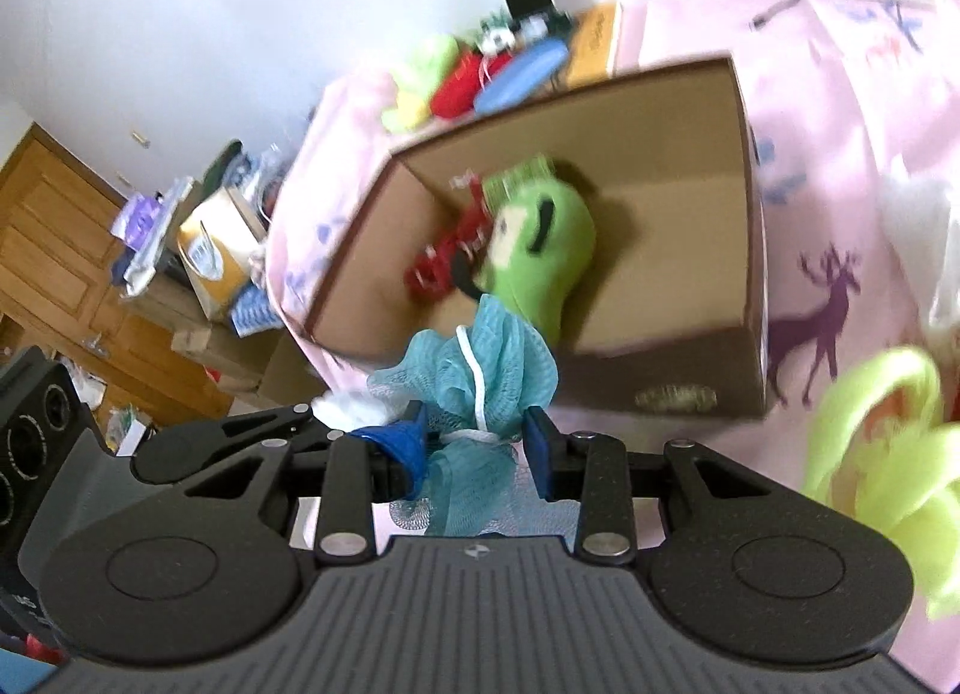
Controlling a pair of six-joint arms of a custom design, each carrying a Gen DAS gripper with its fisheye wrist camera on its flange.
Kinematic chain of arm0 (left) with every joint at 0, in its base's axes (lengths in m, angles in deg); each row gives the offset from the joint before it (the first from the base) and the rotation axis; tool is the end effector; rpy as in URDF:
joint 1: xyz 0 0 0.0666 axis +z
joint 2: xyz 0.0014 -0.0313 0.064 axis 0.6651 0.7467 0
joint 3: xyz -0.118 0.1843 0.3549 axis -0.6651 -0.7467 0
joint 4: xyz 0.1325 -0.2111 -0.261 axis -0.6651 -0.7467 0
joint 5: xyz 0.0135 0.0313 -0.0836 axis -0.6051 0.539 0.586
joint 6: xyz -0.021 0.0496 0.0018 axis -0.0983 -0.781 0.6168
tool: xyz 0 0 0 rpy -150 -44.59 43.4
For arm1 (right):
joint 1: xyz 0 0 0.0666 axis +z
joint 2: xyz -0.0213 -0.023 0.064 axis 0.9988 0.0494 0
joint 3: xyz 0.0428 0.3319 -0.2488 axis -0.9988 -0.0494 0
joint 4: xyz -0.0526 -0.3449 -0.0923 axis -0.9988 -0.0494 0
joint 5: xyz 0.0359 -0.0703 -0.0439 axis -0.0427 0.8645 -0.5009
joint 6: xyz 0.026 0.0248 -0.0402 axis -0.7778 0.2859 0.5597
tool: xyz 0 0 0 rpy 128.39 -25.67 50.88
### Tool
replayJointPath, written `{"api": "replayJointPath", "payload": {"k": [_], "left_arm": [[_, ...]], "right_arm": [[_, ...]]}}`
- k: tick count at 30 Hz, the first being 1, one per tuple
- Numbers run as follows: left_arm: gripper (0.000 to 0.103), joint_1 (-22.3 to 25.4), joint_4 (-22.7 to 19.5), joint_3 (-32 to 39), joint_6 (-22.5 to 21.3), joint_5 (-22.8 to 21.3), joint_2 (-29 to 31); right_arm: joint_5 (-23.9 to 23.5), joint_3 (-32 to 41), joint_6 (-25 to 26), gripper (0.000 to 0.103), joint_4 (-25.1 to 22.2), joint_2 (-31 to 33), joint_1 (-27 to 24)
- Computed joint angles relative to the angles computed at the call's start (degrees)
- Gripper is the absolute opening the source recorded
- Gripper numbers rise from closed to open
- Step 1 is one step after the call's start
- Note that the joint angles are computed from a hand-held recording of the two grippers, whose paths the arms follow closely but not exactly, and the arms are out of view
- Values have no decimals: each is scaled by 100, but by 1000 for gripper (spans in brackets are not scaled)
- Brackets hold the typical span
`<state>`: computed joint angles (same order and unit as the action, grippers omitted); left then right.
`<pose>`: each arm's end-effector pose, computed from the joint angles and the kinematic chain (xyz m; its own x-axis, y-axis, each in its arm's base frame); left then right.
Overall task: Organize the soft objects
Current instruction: 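Carry the teal bath pouf over the box and lower it inside, then open the left tool to release the pouf inside the box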
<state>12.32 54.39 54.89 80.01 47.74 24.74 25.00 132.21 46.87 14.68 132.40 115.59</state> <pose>0.3453 -0.2000 0.3633 -0.6755 0.1585 -0.7201 0.4468 0.8649 -0.2287 0.4121 0.2395 0.3722 -0.8385 -0.0696 -0.5404 -0.4076 0.7383 0.5374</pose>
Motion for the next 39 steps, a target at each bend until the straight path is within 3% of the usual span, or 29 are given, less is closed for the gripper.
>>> {"api": "replayJointPath", "payload": {"k": [8,15,24,35,39], "left_arm": [[43,483,305,262,-523,-202,-26],[43,1055,201,646,-808,-288,246],[43,1634,-95,878,-931,-198,873],[43,1850,-273,911,-931,-256,1272],[44,1879,-275,874,-934,-276,1307]], "right_arm": [[13,565,-113,18,492,304,66],[331,1407,-305,18,762,1000,344],[693,2305,-381,18,382,1892,559],[1327,2746,-396,18,-60,2459,656],[1250,2739,-550,18,-82,2482,612]]}}
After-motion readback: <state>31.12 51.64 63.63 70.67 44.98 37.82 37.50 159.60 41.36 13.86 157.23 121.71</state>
